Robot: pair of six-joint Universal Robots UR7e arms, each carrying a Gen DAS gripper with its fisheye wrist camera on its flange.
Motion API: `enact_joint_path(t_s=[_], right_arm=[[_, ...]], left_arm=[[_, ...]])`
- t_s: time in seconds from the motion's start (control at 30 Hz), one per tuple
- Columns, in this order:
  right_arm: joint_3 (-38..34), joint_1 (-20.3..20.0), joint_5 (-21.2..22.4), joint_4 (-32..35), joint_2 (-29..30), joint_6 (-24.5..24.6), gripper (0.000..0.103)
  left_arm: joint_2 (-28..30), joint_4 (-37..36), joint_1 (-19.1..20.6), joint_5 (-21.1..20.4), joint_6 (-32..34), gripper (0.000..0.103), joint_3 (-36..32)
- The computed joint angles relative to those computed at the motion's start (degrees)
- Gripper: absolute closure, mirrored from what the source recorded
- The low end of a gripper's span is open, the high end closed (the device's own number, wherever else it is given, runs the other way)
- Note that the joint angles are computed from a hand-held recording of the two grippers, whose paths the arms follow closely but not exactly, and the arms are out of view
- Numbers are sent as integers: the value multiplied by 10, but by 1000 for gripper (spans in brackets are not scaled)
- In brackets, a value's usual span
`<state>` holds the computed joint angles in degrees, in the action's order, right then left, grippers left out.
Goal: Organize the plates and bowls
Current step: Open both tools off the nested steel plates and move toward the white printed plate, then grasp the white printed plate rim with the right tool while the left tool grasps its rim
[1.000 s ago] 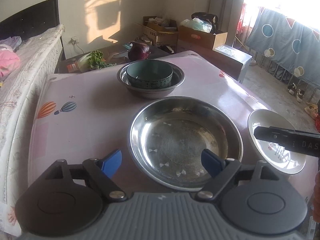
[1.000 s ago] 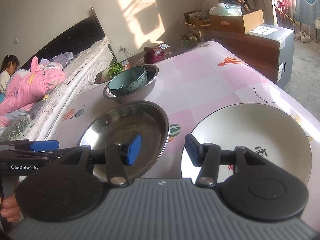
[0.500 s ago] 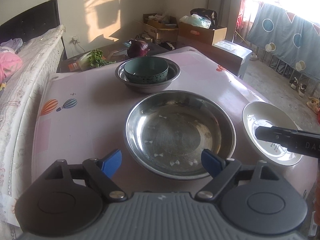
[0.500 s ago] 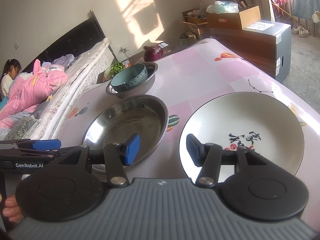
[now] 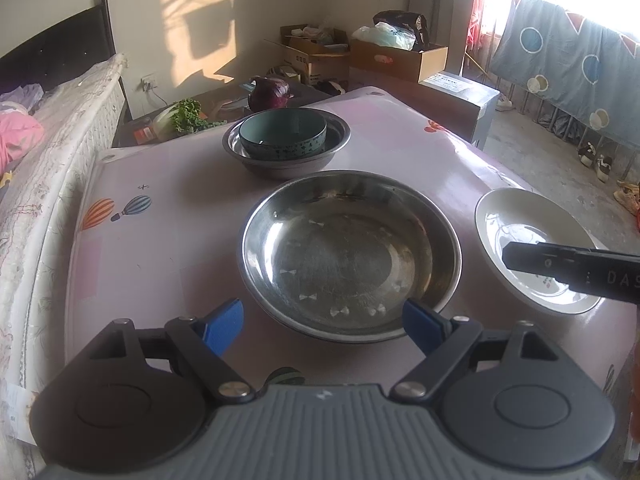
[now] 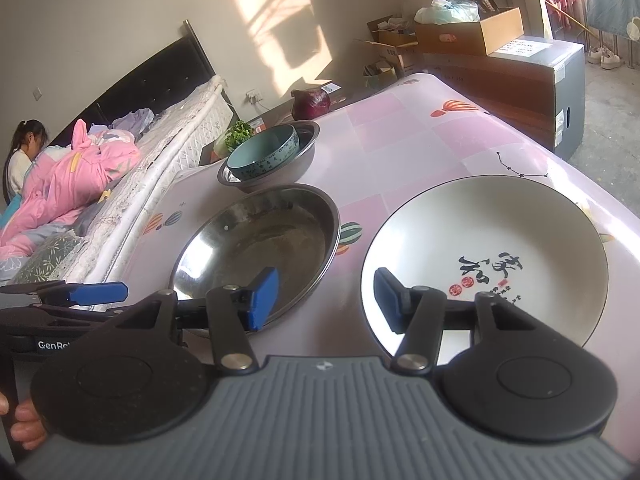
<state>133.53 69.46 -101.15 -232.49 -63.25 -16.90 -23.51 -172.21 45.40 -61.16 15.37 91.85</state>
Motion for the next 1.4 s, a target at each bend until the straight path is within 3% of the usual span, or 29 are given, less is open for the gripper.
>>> enact_joint_path(t_s=[0.43, 0.67, 0.83, 1.0, 1.17, 1.33, 1.4], right_arm=[[12, -18, 19, -10, -4, 10, 47], [30, -41, 27, -42, -15, 25, 29], [60, -74, 26, -103, -32, 37, 26], [93, -139, 43, -147, -63, 56, 26], [100, -198, 75, -139, -83, 66, 28], [81, -223, 92, -114, -79, 54, 38], [71, -229, 98, -101, -78, 51, 49]], left_arm=[[1, -4, -7, -8, 11, 15, 5], [3, 0, -8, -87, 19, 15, 2], [25, 18, -10, -148, 24, 15, -16], [63, 27, -12, -203, 10, 15, -47], [103, 25, -12, -239, -13, 19, -79], [136, 39, -21, -207, -20, 27, -111], [144, 38, -23, -192, -21, 29, -117]])
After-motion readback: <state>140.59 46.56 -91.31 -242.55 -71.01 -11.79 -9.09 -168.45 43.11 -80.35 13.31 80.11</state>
